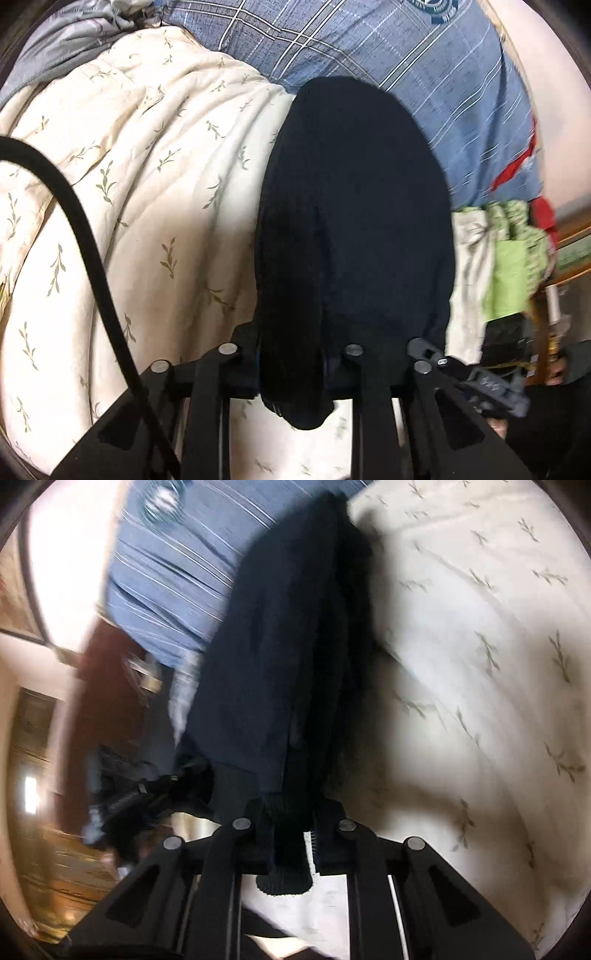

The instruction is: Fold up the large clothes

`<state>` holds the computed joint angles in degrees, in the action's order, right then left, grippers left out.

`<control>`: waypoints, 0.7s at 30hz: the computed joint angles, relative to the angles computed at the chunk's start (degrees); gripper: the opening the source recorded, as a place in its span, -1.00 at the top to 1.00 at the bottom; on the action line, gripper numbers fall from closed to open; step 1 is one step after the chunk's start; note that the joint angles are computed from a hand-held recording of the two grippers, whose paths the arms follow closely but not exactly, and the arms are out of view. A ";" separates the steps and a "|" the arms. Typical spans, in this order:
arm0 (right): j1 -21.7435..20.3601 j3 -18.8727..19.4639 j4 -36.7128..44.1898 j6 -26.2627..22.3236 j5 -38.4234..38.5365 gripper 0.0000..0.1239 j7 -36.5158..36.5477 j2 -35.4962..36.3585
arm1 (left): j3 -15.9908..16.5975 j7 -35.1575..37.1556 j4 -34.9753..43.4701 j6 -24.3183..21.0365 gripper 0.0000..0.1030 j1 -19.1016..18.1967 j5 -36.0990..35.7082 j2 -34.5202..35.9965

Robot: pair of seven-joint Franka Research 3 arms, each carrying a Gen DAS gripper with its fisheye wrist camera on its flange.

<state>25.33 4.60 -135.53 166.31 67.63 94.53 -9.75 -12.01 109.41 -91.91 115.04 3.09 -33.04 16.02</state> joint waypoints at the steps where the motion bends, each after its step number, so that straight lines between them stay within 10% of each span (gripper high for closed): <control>1: 1.29 -1.49 0.16 0.04 2.32 0.76 -1.60 0.17 | -0.08 0.72 -0.86 1.06 0.49 -0.05 -0.10 -0.64; 21: -0.28 1.25 -3.34 4.12 -15.37 0.53 16.91 -0.97 | 1.89 3.30 -10.80 11.38 -0.31 -2.32 1.16 -7.95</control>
<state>25.04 5.85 -138.87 170.43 52.26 111.44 -10.72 -10.12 112.71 -102.71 126.42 0.78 -31.89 8.07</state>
